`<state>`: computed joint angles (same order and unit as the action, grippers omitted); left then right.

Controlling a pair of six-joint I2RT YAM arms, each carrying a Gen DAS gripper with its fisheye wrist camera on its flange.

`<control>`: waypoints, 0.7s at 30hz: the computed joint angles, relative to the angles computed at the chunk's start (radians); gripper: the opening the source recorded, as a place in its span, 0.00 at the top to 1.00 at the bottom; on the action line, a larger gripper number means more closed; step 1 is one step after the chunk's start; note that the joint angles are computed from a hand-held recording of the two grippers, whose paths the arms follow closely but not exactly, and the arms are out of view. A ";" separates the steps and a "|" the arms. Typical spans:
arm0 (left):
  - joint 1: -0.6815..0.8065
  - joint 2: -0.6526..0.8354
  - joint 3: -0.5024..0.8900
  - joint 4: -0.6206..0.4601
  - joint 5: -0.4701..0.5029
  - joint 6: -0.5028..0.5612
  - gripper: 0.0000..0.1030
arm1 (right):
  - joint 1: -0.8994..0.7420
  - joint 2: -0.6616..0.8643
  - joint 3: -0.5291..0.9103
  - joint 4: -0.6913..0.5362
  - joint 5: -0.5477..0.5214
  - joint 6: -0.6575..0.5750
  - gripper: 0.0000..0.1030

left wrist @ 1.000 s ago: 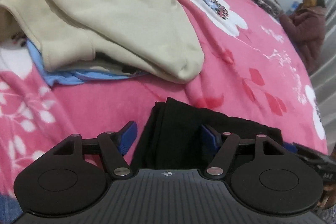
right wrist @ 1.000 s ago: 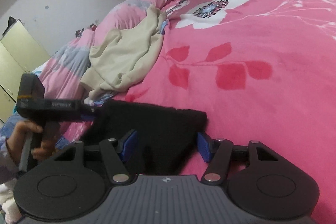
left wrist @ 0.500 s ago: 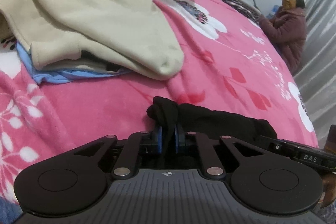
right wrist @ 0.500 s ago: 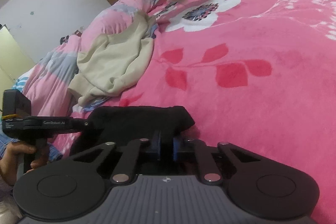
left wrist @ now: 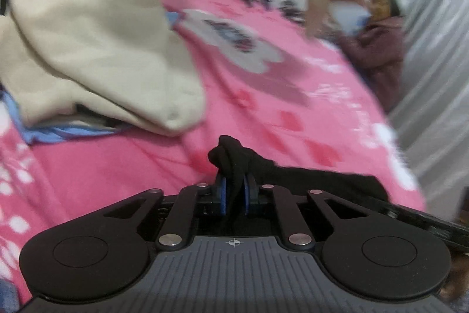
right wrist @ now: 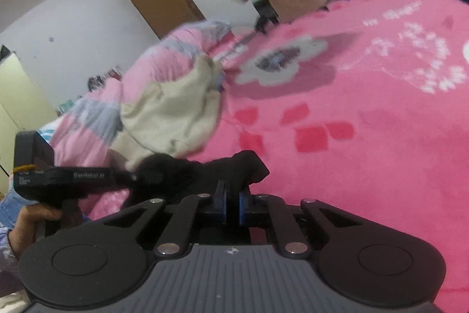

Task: Fold clothes
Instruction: 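Grasp the sweatshirt edge with the left gripper while the right gripper grasps beside it, then open both grippers and release the folded black sweatshirt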

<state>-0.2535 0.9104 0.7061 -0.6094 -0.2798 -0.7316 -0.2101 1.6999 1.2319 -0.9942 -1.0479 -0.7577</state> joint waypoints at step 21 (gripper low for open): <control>-0.510 0.000 0.043 -0.351 -0.434 -0.406 0.64 | -0.097 -0.041 -0.002 0.081 0.031 0.045 0.64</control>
<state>-0.7632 0.9107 0.7488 -0.9606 -0.7142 -1.1381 -0.3070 1.6593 1.2298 -0.9132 -1.0174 -0.7126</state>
